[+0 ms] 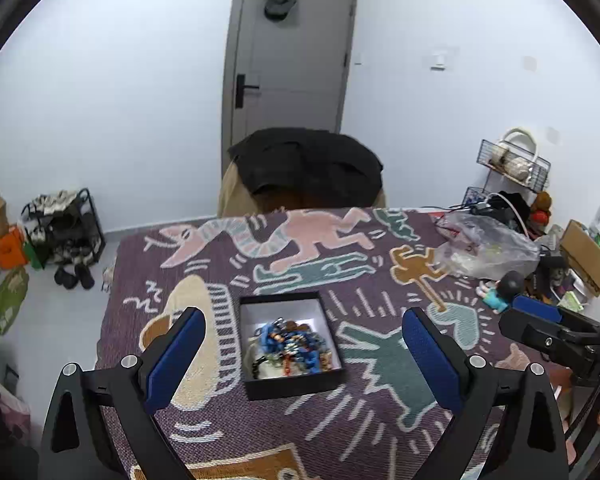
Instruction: Organize jewelry
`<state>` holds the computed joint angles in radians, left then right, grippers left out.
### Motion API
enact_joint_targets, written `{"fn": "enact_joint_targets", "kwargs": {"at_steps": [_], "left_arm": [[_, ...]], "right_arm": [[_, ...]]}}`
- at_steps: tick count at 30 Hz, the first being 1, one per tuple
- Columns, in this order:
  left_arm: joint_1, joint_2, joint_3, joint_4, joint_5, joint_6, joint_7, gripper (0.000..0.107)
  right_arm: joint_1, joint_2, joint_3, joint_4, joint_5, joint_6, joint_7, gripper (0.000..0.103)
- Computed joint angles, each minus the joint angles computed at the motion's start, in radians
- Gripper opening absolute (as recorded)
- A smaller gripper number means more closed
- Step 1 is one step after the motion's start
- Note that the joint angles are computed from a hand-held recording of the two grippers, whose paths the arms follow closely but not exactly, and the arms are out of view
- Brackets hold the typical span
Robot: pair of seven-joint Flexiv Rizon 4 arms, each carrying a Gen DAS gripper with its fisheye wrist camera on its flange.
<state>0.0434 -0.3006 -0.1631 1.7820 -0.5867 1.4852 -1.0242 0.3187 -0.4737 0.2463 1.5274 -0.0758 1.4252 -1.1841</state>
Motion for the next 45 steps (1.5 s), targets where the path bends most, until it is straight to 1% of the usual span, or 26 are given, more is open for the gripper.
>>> {"fn": "enact_joint_targets", "kwargs": {"at_steps": [2, 3, 4, 5, 7, 9, 12, 15, 18, 24, 27, 29, 32, 36, 38, 43, 45], "left_arm": [[-0.006, 0.013, -0.004, 0.008, 0.002, 0.014, 0.003, 0.102], [-0.009, 0.020, -0.007, 0.015, 0.001, 0.024, 0.005, 0.103], [-0.012, 0.027, -0.009, 0.020, 0.001, 0.035, 0.005, 0.103], [-0.018, 0.031, -0.003, 0.022, 0.008, 0.038, -0.001, 0.103], [-0.035, 0.046, 0.013, 0.029, 0.029, 0.044, -0.023, 0.103], [-0.039, 0.061, 0.010, 0.040, 0.033, 0.046, -0.023, 0.103], [-0.057, 0.082, 0.029, 0.054, 0.056, 0.048, -0.037, 0.103], [-0.063, 0.099, 0.031, 0.071, 0.051, 0.045, -0.045, 0.103], [-0.091, 0.106, 0.075, 0.076, 0.100, 0.030, -0.108, 0.103], [-0.104, 0.134, 0.095, 0.124, 0.142, 0.051, -0.171, 0.103], [-0.113, 0.145, 0.110, 0.144, 0.179, 0.061, -0.202, 0.103], [-0.107, 0.154, 0.100, 0.163, 0.175, 0.069, -0.194, 0.103], [-0.088, 0.167, 0.068, 0.196, 0.124, 0.092, -0.145, 0.103], [-0.081, 0.175, 0.049, 0.224, 0.068, 0.122, -0.106, 0.103], [-0.072, 0.180, 0.030, 0.234, 0.025, 0.128, -0.071, 0.103], [-0.075, 0.184, 0.026, 0.246, -0.025, 0.144, -0.035, 0.103], [-0.077, 0.184, 0.027, 0.247, -0.034, 0.148, -0.030, 0.103]], "right_arm": [[0.018, 0.026, -0.034, 0.031, -0.016, 0.016, 0.026, 0.095], [0.036, 0.043, -0.065, 0.054, -0.034, 0.030, 0.050, 0.095], [0.055, 0.059, -0.098, 0.075, -0.059, 0.031, 0.079, 0.096], [0.072, 0.073, -0.126, 0.089, -0.086, 0.022, 0.108, 0.103], [0.112, 0.099, -0.194, 0.131, -0.157, 0.029, 0.181, 0.103], [0.110, 0.115, -0.207, 0.159, -0.199, 0.045, 0.213, 0.103], [0.098, 0.135, -0.208, 0.195, -0.235, 0.066, 0.249, 0.103], [0.077, 0.153, -0.198, 0.226, -0.260, 0.080, 0.260, 0.103], [0.065, 0.170, -0.196, 0.255, -0.281, 0.093, 0.267, 0.103], [0.012, 0.202, -0.150, 0.298, -0.270, 0.106, 0.215, 0.103], [-0.024, 0.203, -0.103, 0.303, -0.231, 0.114, 0.158, 0.103], [-0.039, 0.202, -0.079, 0.304, -0.201, 0.110, 0.125, 0.103], [-0.023, 0.204, -0.095, 0.311, -0.198, 0.104, 0.120, 0.103], [-0.024, 0.201, -0.083, 0.309, -0.179, 0.099, 0.096, 0.103], [-0.015, 0.203, -0.091, 0.313, -0.182, 0.099, 0.093, 0.103], [-0.006, 0.204, -0.098, 0.317, -0.174, 0.108, 0.102, 0.103], [-0.015, 0.203, -0.085, 0.313, -0.160, 0.108, 0.097, 0.103]]}}
